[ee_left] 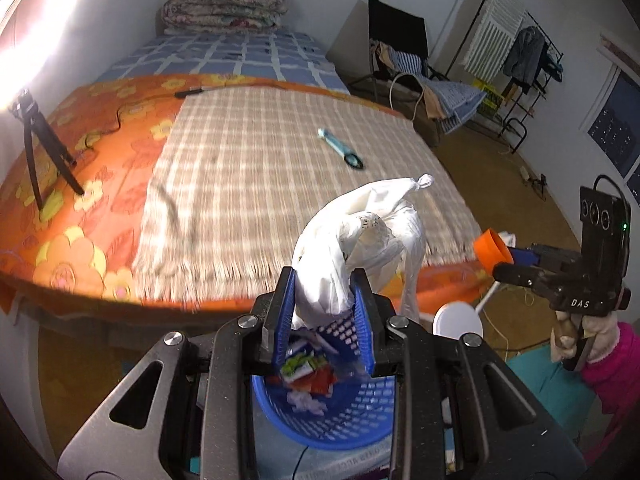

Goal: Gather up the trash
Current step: 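Carry white bag and orange cap over the blue basket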

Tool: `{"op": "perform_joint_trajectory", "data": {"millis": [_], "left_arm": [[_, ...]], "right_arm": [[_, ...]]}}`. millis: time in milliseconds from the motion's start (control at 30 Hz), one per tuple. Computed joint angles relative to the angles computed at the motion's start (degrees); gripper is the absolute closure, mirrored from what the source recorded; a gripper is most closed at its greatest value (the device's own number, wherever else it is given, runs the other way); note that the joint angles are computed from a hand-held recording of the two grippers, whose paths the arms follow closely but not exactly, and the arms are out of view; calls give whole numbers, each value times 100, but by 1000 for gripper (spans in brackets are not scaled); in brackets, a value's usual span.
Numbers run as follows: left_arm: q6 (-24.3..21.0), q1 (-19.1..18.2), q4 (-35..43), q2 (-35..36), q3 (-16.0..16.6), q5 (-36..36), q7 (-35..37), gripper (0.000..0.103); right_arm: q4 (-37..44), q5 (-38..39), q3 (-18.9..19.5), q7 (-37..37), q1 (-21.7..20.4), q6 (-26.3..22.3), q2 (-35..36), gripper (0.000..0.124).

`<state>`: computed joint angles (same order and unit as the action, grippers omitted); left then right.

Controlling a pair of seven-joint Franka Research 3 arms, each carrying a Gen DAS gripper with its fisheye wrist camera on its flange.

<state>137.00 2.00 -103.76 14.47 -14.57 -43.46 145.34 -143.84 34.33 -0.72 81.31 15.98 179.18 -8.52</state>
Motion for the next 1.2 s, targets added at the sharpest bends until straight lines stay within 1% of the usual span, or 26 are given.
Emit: {"op": "perform_joint_trajectory", "data": {"millis": [67, 267, 400, 567, 733, 900, 1033, 1200], "left_arm": [[-17, -2, -156, -53, 16, 43, -6, 76], [129, -80, -633, -151, 72, 272, -30, 76], [273, -139, -840, -145, 72, 475, -53, 76], [531, -204, -1091, -173, 27, 701, -26, 76], [654, -251, -1250, -203, -8, 843, 24, 76], [730, -302, -1370, -169, -15, 1071, -28, 76], [717, -311, -1373, -106, -22, 1281, -126, 76], [674, -299, -1352, -37, -39, 1493, -237, 76]], "right_arm": [[-57, 178, -47, -108, 145, -3, -11, 77], [-150, 158, 75, -25, 186, -24, 75, 77], [-247, -581, 436, 579, -162, -19, 143, 77], [-292, -974, 472, 924, -190, -10, 214, 77], [-257, -817, 345, 828, -6, -52, 341, 77], [-235, -840, 374, 815, 17, -127, 444, 77], [-166, -577, 349, 575, 96, -204, 557, 77], [-78, -413, 385, 417, 86, -299, 661, 77]]}}
